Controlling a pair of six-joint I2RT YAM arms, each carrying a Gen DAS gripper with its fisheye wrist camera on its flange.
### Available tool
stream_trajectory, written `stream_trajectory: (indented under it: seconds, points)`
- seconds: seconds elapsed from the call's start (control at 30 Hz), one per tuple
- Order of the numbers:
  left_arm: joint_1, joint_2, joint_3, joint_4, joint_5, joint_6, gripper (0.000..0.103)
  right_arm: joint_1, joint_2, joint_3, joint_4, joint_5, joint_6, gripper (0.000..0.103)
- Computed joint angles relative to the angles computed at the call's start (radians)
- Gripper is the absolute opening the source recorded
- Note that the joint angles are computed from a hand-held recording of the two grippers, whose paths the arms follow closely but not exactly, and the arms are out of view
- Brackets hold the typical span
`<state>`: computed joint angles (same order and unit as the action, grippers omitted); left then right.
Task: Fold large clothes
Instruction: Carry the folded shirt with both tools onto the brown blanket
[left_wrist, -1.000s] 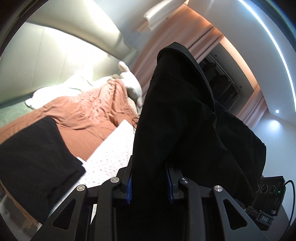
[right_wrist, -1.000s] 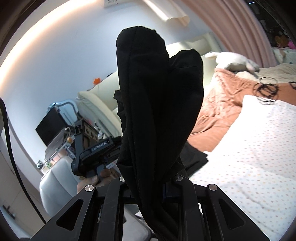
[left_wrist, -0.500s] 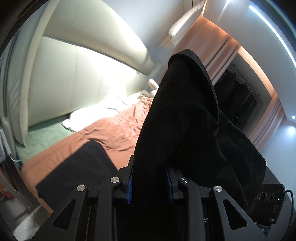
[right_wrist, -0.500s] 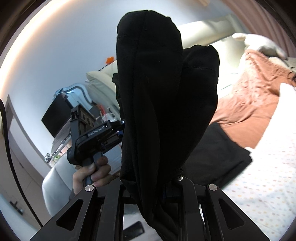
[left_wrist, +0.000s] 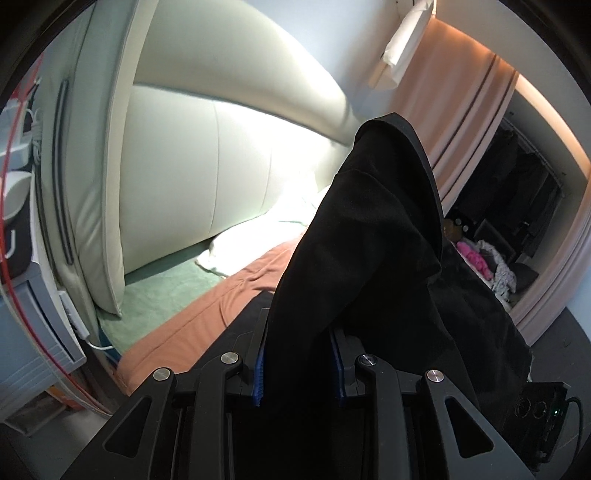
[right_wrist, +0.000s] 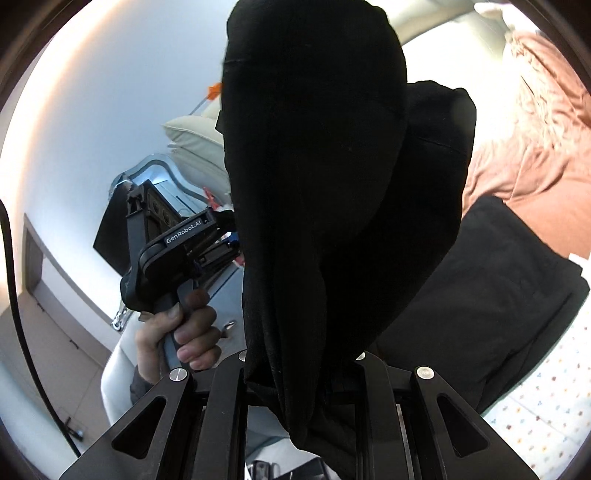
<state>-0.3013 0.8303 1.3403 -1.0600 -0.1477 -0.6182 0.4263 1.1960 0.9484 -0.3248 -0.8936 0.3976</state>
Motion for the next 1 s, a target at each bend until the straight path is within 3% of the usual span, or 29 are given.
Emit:
stream_trajectory:
  seconds: [0.27,0.57,0.67,0.8,0.87,1.0]
  points:
    - [0.140,0.132,-0.161,0.214,0.153,0.045,0.028,-0.097,0.183,-0.009,0.075,-0.029,-0.050,0.017]
    - [0.174,0.435,-0.123,0.345,0.139,0.118,0.029,-0.219,0.378,0.019,0.108,-0.069,-0.132,0.017]
    - [0.166,0.493,-0.125,0.359,0.090,0.117,0.044,-0.245,0.496,0.027,0.151,-0.064,-0.147,0.016]
    - [0.170,0.461,-0.210,0.402,0.054,0.103,0.074,-0.247,0.676,0.081,0.123,0.021,-0.215,0.017]
    - [0.158,0.431,-0.254,0.399,0.029,0.106,0.074,-0.266,0.750,0.093,0.152,-0.013,-0.231,0.017]
    - [0.122,0.346,-0.334,0.377,-0.016,0.094,0.074,-0.263,0.751,0.096,0.150,-0.014,-0.254,0.017]
